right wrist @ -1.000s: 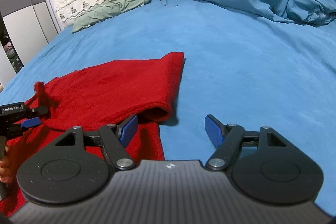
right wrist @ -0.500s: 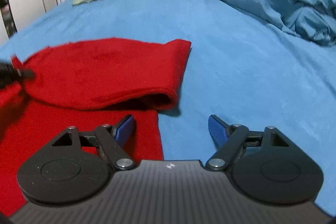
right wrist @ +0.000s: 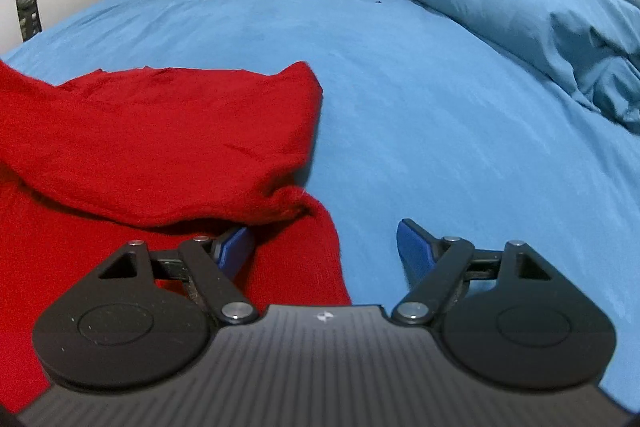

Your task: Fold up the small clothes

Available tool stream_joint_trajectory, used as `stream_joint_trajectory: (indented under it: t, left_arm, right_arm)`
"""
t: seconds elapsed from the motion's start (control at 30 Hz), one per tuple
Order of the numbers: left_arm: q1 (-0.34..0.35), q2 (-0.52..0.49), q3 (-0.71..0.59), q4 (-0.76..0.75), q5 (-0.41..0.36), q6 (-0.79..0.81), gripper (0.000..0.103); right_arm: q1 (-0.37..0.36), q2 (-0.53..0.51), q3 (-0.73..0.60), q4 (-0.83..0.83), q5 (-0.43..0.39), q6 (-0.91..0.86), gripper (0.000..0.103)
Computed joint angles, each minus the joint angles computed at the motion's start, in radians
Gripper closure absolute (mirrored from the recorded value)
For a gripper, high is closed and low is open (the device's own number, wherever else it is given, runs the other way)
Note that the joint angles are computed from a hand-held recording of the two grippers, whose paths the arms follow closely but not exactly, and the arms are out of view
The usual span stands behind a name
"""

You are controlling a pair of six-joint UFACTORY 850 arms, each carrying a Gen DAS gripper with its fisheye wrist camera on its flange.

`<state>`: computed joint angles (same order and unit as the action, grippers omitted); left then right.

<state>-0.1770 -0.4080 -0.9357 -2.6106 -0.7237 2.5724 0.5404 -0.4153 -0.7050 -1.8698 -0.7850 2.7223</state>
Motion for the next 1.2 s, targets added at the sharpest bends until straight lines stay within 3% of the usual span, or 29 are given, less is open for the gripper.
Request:
stream_joint_trajectory:
  t: [0.27,0.47,0.57,0.6,0.63,0.77,0.9,1.0,1.07,1.13,1.2]
  left_arm:
    - [0.033,-0.007,0.030,-0.049,-0.011,0.054,0.099]
    - [0.048,-0.032,0.077,-0.061,0.080,0.079,0.097]
    - [0.055,0.000,0.115,-0.069,0.122,0.102,0.076]
    - [0.052,0.015,0.126,-0.107,0.143,0.141,0.053]
    - [0.049,0.033,0.142,-0.155,0.155,0.192,0.041]
    - [0.058,0.112,0.199,-0.178,0.118,0.283,0.041]
    - [0.046,0.089,0.145,-0.016,0.121,0.220,0.040]
    - [0.027,0.004,0.050,0.055,0.193,0.144,0.038]
    - [0.025,-0.053,-0.005,0.085,0.287,0.084,0.038]
    - [0.039,-0.046,0.015,0.089,0.266,0.078,0.038]
    - [0.036,-0.020,0.032,0.079,0.307,0.102,0.038]
  right_arm:
    - [-0.004,0.019,0.001,0.093,-0.079,-0.121,0.016]
    - [-0.002,0.021,0.031,0.108,-0.026,-0.108,0.017]
    - [0.000,0.049,0.053,0.100,-0.017,-0.115,0.017]
    - [0.000,0.060,0.058,0.104,-0.010,-0.127,0.017]
    - [-0.001,0.071,0.063,0.097,-0.006,-0.132,0.017]
    - [0.011,0.126,0.085,-0.017,0.006,-0.087,0.014]
    - [-0.012,0.119,0.066,-0.286,0.056,0.089,0.014]
    - [-0.048,0.064,0.028,-0.480,0.072,0.251,0.014]
    - [-0.071,0.020,-0.002,-0.510,0.111,0.304,0.014]
    - [-0.076,-0.001,-0.007,-0.488,0.128,0.306,0.014]
    - [-0.069,0.006,0.015,-0.493,0.105,0.311,0.014]
